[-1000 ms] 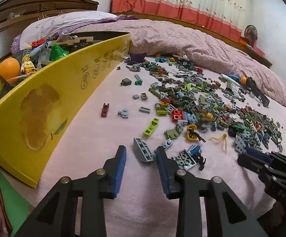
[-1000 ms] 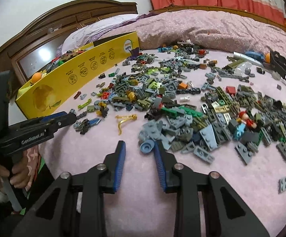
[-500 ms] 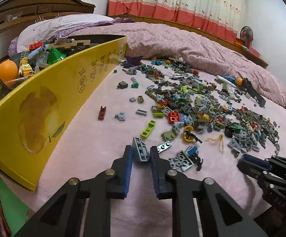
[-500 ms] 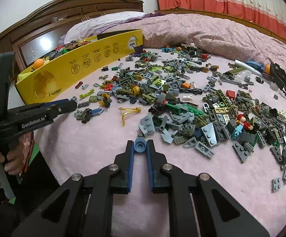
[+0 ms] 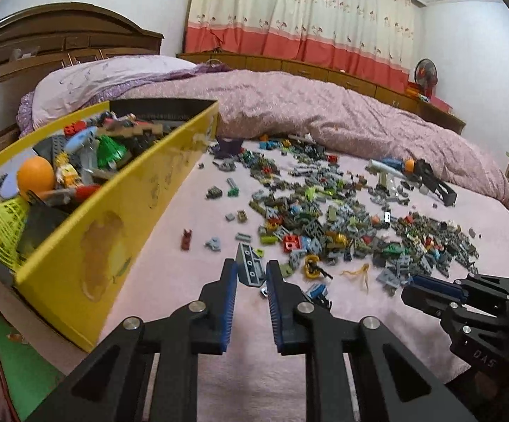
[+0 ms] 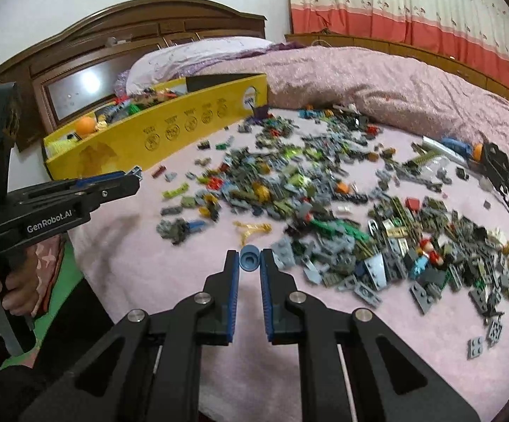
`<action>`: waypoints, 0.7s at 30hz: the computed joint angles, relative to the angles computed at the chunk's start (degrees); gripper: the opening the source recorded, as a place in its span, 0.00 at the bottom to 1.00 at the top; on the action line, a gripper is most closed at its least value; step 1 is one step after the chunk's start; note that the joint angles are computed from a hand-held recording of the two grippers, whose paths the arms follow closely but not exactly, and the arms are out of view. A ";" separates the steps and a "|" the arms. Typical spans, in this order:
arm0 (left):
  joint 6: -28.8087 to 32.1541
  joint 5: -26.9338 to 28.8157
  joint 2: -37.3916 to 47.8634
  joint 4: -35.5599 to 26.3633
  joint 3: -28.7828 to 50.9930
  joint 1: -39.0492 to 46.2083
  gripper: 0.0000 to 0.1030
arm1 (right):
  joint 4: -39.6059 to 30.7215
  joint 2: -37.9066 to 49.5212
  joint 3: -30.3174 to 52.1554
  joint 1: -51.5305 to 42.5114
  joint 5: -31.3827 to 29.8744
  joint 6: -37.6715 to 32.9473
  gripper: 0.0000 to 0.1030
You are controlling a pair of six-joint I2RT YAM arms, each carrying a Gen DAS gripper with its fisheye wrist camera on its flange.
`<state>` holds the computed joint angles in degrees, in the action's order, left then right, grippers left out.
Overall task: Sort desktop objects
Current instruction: 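Grasp a grey Lego plate with the left tool while the right tool grasps a small blue piece, then carry the grey plate and blue piece toward the yellow box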
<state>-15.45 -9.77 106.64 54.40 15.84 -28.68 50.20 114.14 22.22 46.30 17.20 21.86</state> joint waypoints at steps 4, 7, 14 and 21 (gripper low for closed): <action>0.73 -0.58 -3.56 0.04 -1.89 1.12 0.17 | -2.00 -1.06 1.66 0.66 -0.17 -0.73 0.12; 1.02 -0.31 -6.27 -0.56 -3.09 2.50 0.17 | -3.49 -1.29 3.54 0.79 -0.92 -1.39 0.12; 2.86 1.32 -13.89 -4.00 -5.07 8.06 0.17 | -8.47 -2.31 9.97 0.95 -3.46 -4.23 0.12; 7.70 4.67 -20.74 -9.20 -4.49 18.93 0.17 | -16.67 0.30 23.11 -1.42 -7.96 -6.85 0.12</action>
<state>-7.74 -5.10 85.90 45.20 11.36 -9.75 33.53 114.44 45.33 44.87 9.24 15.01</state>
